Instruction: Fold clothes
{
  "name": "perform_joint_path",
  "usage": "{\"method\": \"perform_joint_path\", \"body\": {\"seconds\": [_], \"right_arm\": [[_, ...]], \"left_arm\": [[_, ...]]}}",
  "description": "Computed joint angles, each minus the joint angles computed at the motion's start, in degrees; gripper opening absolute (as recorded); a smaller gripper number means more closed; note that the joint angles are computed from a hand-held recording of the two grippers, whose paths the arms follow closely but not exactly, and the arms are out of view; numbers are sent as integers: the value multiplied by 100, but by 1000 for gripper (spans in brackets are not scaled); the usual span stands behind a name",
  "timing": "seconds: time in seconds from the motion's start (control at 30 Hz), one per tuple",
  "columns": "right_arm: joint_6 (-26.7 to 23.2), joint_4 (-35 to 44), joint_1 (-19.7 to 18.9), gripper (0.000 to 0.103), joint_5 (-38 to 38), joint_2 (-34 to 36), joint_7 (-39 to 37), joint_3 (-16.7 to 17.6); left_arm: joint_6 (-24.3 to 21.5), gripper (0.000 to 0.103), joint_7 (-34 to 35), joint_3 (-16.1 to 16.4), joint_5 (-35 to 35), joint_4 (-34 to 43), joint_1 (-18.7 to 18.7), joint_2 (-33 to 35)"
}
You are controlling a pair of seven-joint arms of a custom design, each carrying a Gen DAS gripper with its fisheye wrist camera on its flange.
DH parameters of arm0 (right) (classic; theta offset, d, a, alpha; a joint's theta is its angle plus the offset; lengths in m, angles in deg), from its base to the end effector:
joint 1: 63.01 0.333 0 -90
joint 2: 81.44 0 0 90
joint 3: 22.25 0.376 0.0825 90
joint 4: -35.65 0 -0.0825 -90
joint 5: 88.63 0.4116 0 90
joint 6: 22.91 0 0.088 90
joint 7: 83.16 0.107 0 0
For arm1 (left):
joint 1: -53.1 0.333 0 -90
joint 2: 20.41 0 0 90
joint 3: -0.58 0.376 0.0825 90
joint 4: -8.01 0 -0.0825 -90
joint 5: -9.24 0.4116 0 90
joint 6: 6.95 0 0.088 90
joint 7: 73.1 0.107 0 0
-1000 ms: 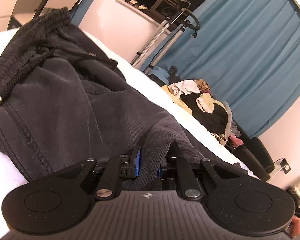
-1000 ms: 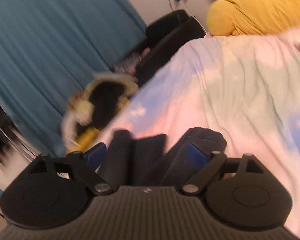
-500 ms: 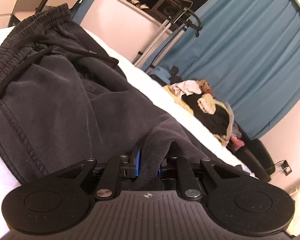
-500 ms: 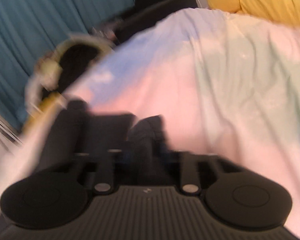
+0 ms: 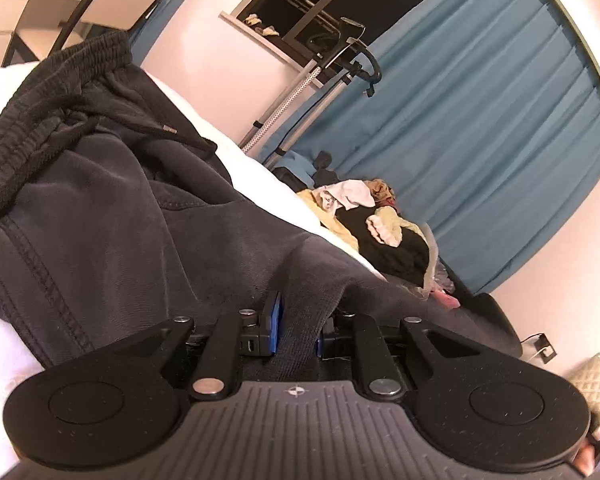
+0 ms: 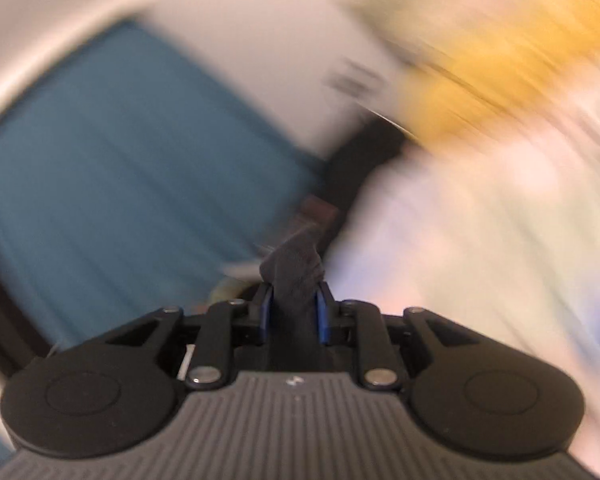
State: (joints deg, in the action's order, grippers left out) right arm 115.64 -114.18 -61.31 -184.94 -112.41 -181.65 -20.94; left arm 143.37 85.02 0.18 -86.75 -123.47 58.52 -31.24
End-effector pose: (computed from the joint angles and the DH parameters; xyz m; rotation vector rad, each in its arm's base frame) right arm 0.3987 0.0168 0.5051 0.1314 1.9593 -0.8777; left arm 0.5187 0.0688 0.5073 -1.9756 1.5021 -1.6026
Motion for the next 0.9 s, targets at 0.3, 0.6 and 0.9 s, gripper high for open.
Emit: {"method": "perform_joint_path", "body": {"seconds": [0.3, 0.6, 0.9], "right_arm": [[997, -183, -307, 21, 1409, 82, -746, -164], [837, -163, -692, 59, 2342, 215, -1548, 183], [517, 206, -465, 66, 1453, 97, -1973, 490]], "left_arm": [[180, 19, -204, -39, 259, 29, -72, 70], [226, 19, -221, -49, 307, 51, -85, 131], [158, 19, -362, -27, 446, 38, -74, 120]]}}
